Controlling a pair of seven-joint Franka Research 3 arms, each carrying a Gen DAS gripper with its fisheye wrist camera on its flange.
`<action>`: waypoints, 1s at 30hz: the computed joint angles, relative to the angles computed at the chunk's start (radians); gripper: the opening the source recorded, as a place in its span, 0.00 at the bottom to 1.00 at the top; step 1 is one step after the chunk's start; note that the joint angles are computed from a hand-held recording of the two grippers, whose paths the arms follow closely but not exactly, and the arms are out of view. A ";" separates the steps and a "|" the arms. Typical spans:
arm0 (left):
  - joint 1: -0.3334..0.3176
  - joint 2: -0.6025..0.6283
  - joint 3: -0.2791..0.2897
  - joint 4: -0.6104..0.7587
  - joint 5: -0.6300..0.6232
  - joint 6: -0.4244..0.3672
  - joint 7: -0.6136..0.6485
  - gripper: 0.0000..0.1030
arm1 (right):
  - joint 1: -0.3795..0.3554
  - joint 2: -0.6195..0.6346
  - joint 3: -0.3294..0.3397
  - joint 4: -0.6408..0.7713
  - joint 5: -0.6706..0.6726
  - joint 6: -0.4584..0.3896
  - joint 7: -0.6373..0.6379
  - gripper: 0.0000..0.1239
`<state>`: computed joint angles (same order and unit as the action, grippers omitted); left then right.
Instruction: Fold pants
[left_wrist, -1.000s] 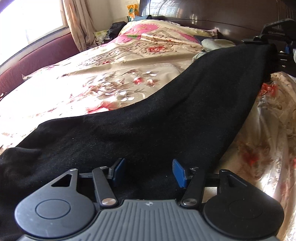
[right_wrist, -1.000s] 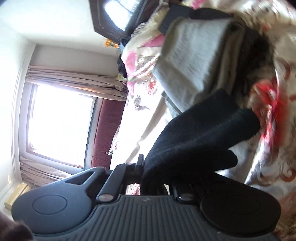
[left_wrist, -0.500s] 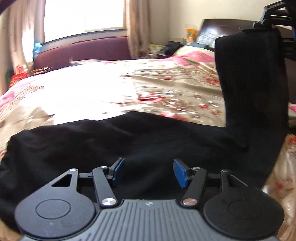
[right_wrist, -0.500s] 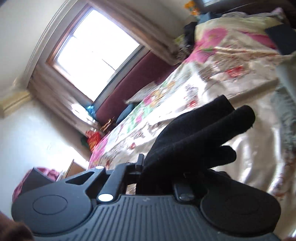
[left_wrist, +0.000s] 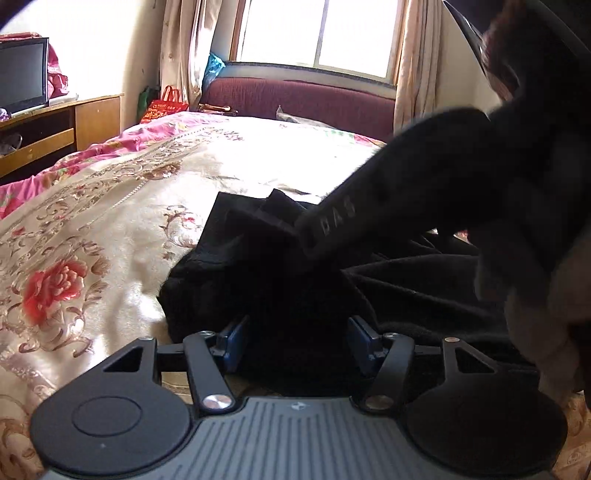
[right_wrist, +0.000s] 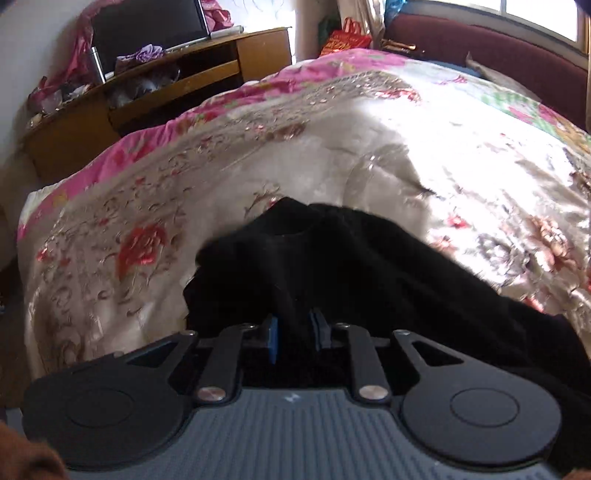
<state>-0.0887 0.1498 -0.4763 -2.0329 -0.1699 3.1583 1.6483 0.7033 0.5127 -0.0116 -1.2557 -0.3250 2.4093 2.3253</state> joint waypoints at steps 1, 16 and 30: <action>-0.008 -0.004 0.016 -0.009 0.017 0.009 -0.018 0.72 | 0.004 -0.031 -0.002 -0.048 -0.009 0.025 0.010 0.16; -0.020 -0.058 0.068 -0.010 -0.097 -0.047 0.048 0.73 | -0.083 -0.454 0.027 -0.584 -0.323 0.039 0.346 0.31; -0.095 0.059 0.164 0.166 0.129 -0.112 -0.043 0.77 | -0.282 -0.256 0.137 -0.362 -0.003 0.266 -0.147 0.36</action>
